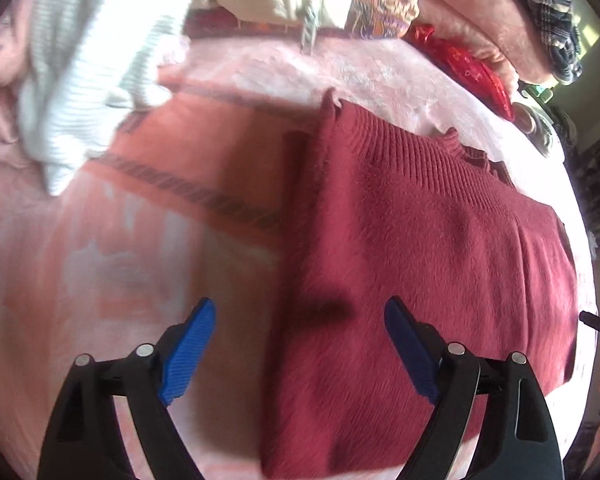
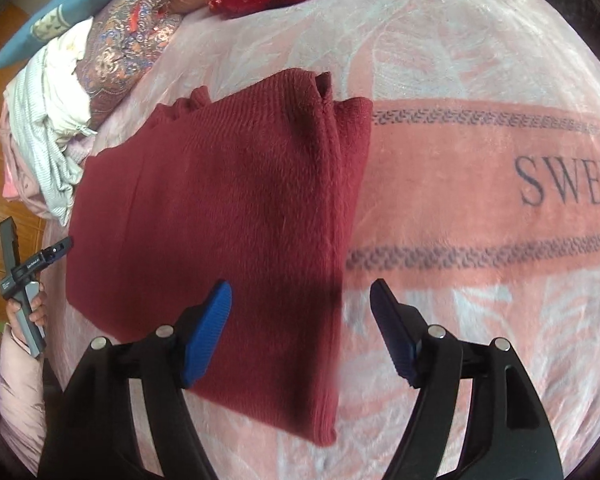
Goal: Fold small clothes
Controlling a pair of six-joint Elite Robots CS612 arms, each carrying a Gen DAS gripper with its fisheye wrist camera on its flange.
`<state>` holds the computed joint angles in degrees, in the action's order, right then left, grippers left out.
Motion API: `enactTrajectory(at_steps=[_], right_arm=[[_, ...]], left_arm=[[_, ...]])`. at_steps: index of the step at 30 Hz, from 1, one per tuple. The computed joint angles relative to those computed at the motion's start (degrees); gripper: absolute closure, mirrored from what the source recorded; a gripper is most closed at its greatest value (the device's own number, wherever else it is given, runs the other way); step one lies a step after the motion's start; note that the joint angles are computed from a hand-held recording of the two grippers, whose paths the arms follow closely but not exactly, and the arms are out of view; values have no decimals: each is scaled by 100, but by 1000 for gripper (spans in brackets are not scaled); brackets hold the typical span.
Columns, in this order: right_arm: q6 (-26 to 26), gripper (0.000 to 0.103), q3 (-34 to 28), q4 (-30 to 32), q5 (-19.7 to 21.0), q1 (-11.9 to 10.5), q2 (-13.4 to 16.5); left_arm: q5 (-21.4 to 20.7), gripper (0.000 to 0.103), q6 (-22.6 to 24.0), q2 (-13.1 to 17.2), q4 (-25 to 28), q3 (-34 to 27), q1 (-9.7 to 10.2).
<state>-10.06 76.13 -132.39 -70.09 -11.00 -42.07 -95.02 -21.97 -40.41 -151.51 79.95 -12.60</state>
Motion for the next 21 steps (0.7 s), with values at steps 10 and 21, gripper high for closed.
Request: enactTrajectory(at_steps=[10,21], right_arm=[[-17,21,-313,324,116,-47,285],[303,81,-83,41,787,-71,167]], left_arm=[[-552,12,80,357,252,-458,55],[-968,55,27,356,336,-511,-4]])
